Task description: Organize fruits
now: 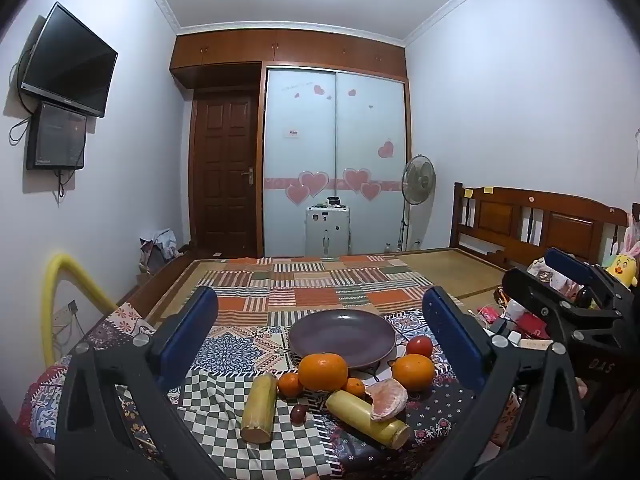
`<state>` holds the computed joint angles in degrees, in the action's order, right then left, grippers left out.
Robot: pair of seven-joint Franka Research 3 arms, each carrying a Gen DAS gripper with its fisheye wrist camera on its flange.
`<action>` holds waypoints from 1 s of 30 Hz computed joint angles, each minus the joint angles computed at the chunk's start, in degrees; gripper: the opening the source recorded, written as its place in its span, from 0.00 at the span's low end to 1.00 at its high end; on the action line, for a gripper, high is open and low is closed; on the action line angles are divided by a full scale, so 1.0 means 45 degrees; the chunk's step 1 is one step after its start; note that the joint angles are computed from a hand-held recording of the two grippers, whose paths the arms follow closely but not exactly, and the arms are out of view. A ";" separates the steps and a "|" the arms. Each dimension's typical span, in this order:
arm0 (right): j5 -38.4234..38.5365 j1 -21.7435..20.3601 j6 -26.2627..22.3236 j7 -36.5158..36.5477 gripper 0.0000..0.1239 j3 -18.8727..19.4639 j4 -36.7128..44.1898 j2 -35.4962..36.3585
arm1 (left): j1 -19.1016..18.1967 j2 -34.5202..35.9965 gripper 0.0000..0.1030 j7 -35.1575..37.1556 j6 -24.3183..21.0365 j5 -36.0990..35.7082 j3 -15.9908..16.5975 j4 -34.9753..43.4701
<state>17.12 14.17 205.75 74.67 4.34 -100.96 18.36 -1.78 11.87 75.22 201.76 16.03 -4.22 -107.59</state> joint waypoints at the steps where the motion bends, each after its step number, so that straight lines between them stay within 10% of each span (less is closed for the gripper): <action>1: -0.0012 0.0002 0.0054 0.0002 0.83 0.0003 0.0001 0.0008 | 0.0052 -0.0006 1.00 -0.0071 -0.0012 0.0053 -0.0042 -0.0005; 30: 0.0145 0.0051 0.0118 0.0003 0.83 -0.0024 -0.0148 -0.0143 | 0.0316 -0.0166 1.00 -0.0712 -0.0045 0.0852 -0.0290 -0.0077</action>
<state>17.77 14.41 206.28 74.69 4.23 -101.62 17.71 -0.36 11.12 72.02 201.56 19.86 -5.53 -107.94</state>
